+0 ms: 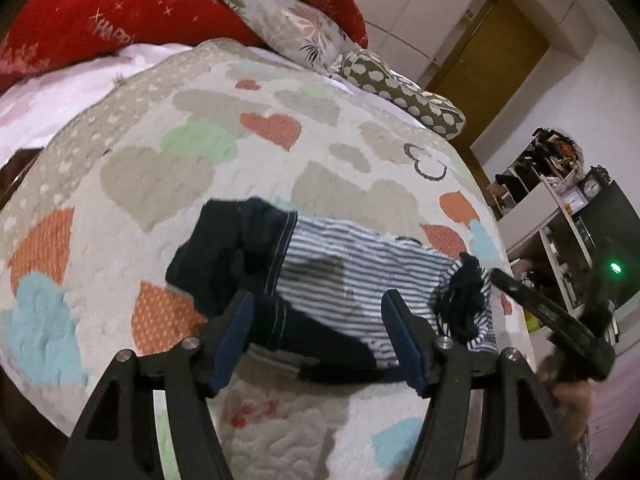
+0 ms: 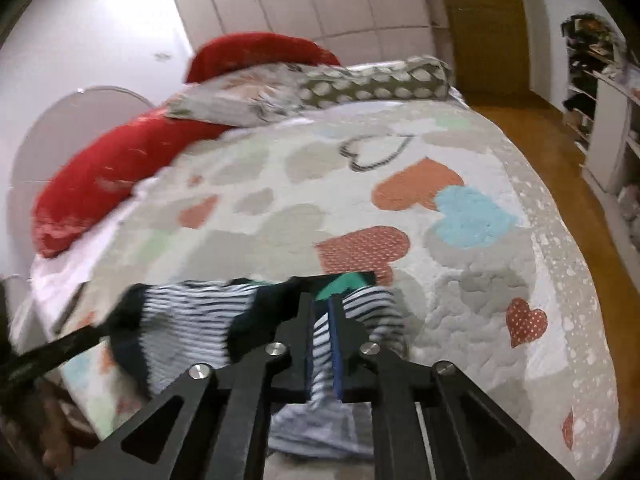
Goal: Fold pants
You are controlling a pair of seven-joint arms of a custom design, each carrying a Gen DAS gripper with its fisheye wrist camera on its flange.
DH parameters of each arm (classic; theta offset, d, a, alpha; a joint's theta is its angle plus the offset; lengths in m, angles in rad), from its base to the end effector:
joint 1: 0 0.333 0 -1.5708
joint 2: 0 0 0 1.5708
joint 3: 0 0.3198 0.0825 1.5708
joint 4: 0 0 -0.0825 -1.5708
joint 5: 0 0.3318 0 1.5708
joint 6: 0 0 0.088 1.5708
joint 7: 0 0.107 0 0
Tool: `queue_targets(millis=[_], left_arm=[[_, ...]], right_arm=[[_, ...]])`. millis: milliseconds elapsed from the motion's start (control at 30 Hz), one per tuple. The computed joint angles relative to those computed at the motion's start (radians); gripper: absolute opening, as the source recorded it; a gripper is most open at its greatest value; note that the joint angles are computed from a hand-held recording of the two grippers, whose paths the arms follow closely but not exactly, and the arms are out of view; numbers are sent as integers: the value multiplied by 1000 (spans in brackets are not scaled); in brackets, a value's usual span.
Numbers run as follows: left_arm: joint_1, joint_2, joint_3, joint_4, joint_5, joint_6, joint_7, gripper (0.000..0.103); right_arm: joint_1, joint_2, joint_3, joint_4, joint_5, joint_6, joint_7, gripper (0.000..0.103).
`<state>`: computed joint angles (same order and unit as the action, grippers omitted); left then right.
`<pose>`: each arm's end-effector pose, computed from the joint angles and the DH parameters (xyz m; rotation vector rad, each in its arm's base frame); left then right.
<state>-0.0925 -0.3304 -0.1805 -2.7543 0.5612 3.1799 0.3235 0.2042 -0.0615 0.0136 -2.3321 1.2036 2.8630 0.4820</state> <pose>0.3545 -0.1526 0.4349 -2.2523 1.5056 -0.9918 0.4794 0.0534 0.4400 -1.8438 1.4738 -0.3098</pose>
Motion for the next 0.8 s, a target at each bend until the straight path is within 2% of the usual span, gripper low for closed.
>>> queue_targets(millis=[33, 133, 200, 233, 300, 400, 433, 467, 500, 533, 600, 700, 800], left_arm=[[-6, -5, 6, -8, -2, 0, 3, 65], [-59, -18, 64, -38, -28, 18, 22, 65], [-130, -26, 134, -58, -59, 39, 44, 65], [-150, -37, 154, -68, -69, 40, 55, 65], [-123, -71, 128, -83, -73, 32, 57, 65], [-78, -113, 94, -104, -70, 19, 57, 65], [-82, -119, 101, -108, -73, 14, 61, 65], [-89, -121, 113, -113, -78, 17, 65, 65], [-105, -119, 137, -121, -86, 30, 72, 65], [-116, -119, 154, -129, -92, 40, 78, 65], [-131, -121, 176, -141, -101, 53, 86, 65], [-134, -128, 183, -150, -109, 48, 94, 65], [-155, -136, 204, -161, -123, 43, 103, 65]], right_arm=[[-2, 20, 1, 14, -43, -23, 52, 6], [-3, 81, 10, 59, -157, -165, 147, 6], [-2, 118, 20, 87, -178, -265, 138, 6], [-12, 145, 21, 116, -156, -359, 111, 6], [-34, 159, 21, 138, -103, -474, 79, 6], [-69, 103, 5, 128, 15, -579, -23, 7], [-76, 76, -3, 119, 38, -584, -44, 7], [-76, 47, -7, 107, 50, -544, -50, 7], [-70, 28, -4, 95, 38, -474, -35, 7], [-58, 16, 8, 82, -15, -350, 16, 7], [-42, 14, 21, 51, -125, -182, 114, 7], [-42, 54, 7, 43, -237, -159, 255, 7], [-27, 88, 17, 38, -237, -168, 257, 7]])
